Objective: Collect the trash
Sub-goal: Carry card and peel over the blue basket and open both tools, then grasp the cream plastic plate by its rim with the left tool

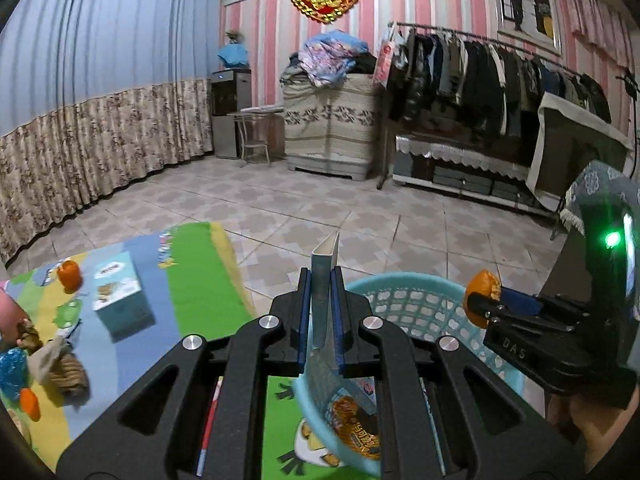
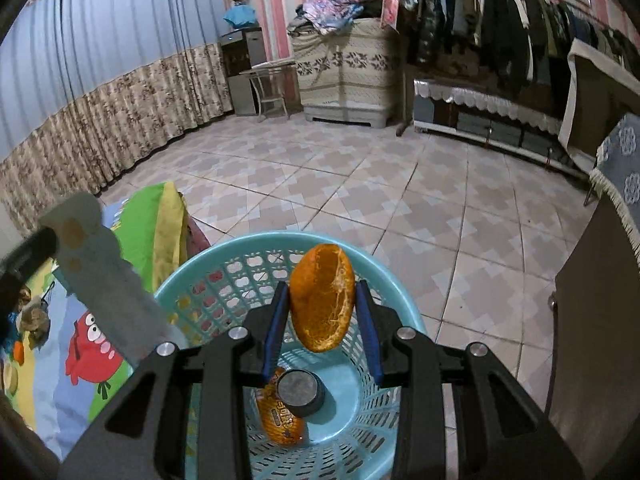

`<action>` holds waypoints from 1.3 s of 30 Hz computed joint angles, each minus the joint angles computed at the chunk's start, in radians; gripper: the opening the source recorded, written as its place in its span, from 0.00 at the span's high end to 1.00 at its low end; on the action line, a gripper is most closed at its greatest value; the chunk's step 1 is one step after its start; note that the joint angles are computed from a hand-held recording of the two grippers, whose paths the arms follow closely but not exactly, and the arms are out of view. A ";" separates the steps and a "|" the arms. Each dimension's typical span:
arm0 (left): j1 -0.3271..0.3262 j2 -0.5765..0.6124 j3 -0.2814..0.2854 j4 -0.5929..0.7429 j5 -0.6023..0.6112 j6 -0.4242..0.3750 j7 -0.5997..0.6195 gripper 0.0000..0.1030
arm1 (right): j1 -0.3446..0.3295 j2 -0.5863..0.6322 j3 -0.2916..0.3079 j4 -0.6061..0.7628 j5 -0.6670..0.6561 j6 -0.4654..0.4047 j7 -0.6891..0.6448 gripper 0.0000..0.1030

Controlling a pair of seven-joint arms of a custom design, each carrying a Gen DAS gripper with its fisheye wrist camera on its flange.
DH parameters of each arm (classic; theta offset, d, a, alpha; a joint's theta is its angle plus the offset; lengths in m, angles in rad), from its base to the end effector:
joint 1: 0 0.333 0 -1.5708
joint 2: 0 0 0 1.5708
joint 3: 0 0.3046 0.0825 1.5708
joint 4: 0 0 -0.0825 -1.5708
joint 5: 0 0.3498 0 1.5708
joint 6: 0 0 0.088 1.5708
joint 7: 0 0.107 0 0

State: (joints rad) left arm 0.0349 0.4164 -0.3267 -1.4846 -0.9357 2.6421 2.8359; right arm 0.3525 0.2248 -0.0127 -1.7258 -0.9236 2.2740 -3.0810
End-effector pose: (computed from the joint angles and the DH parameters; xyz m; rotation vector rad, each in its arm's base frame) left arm 0.6743 -0.1359 0.5225 -0.9134 2.2471 -1.3302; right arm 0.5955 0.1903 0.4942 -0.9712 2.3333 -0.9605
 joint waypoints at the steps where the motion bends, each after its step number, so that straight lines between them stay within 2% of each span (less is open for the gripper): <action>1: -0.014 0.013 0.004 0.008 0.018 0.004 -0.015 0.92 | -0.001 0.002 -0.001 -0.001 0.000 0.003 0.001 0.67; 5: -0.037 0.050 0.015 0.034 0.084 0.003 -0.072 0.90 | 0.002 0.022 -0.002 0.026 0.007 -0.021 -0.024 0.67; 8: -0.038 0.062 0.013 0.041 0.120 0.021 -0.099 0.66 | -0.002 0.023 -0.006 0.019 0.013 0.002 -0.023 0.67; 9: -0.033 0.062 0.009 0.040 0.121 0.029 -0.100 0.53 | 0.000 0.018 -0.006 0.012 0.013 0.003 -0.021 0.67; 10: -0.027 0.060 0.004 0.037 0.119 0.036 -0.098 0.44 | 0.000 0.021 -0.006 0.014 0.015 0.004 -0.025 0.67; 16: 0.004 0.043 0.009 0.015 0.118 0.111 -0.113 0.19 | 0.005 0.039 -0.006 0.035 0.020 0.009 -0.047 0.66; 18: 0.019 0.043 0.015 0.022 0.125 0.110 -0.134 0.13 | 0.009 0.048 -0.008 0.046 0.021 0.018 -0.055 0.64; 20: 0.041 0.041 0.018 0.026 0.124 0.098 -0.144 0.10 | 0.016 0.052 -0.012 0.054 0.013 0.017 -0.059 0.63; 23: 0.069 0.032 0.028 0.026 0.122 0.092 -0.153 0.08 | 0.023 0.053 -0.015 0.052 0.002 0.039 -0.038 0.54; 25: 0.089 0.026 0.034 0.023 0.113 0.100 -0.152 0.06 | 0.029 0.055 -0.017 0.052 -0.004 0.042 -0.015 0.25; 26: 0.100 0.024 0.037 0.023 0.108 0.100 -0.152 0.06 | 0.032 0.057 -0.017 0.056 -0.005 0.040 -0.014 0.22; 32: 0.143 0.038 0.067 0.042 0.122 0.124 -0.143 0.05 | 0.079 0.122 -0.018 0.163 -0.031 -0.057 -0.072 0.15; 39: 0.186 0.147 0.125 0.175 0.252 0.099 -0.284 0.05 | 0.136 0.243 -0.034 0.348 -0.003 -0.132 -0.194 0.13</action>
State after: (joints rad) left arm 0.2214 0.5632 -0.2017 -1.3096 -0.6832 2.7410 2.5520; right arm 0.4887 0.4683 -0.0471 -1.3777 -0.9263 2.1418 -3.2754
